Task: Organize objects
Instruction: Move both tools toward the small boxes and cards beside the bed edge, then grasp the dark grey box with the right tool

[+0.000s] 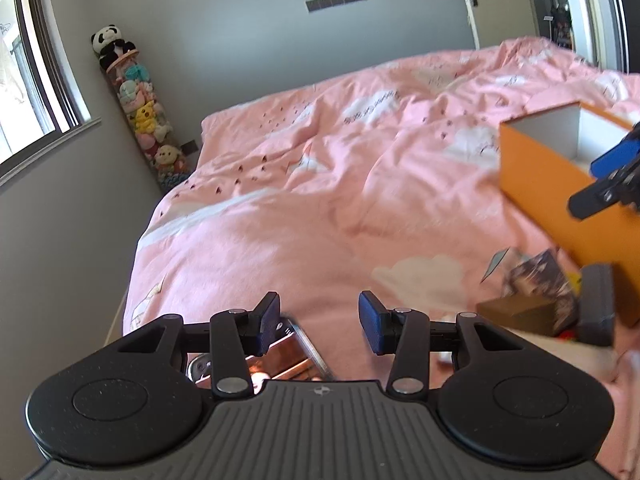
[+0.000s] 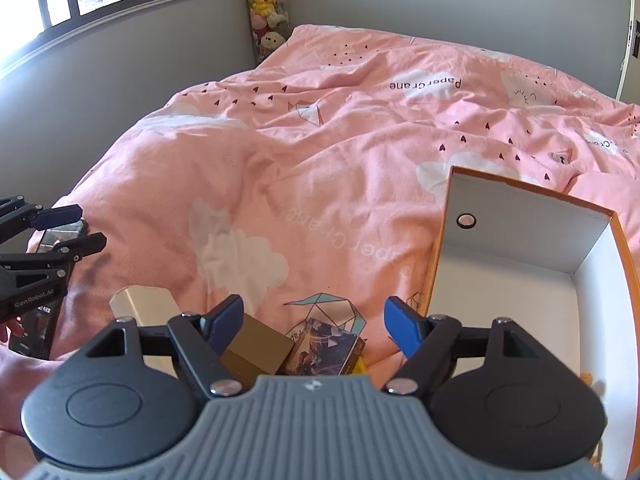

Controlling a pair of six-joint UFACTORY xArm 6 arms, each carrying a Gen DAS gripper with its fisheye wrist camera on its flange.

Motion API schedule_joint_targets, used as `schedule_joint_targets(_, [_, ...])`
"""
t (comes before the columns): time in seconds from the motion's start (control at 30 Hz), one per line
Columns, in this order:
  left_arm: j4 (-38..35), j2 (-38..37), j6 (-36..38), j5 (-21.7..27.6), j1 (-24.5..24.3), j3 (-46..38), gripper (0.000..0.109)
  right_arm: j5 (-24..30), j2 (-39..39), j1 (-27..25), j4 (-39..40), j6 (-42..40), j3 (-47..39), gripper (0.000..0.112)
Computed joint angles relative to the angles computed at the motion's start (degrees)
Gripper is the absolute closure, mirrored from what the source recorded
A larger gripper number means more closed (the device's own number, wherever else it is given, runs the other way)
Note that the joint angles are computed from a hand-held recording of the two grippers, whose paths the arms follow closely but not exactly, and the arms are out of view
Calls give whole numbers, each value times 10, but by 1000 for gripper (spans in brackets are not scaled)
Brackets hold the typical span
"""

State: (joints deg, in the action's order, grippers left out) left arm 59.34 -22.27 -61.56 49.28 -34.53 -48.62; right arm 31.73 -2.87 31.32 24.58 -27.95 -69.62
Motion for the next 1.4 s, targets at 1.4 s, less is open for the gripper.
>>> schedule_joint_targets(1.4, [-372, 115, 360, -118, 31, -115, 41, 607, 311, 39, -216, -467, -491, 38])
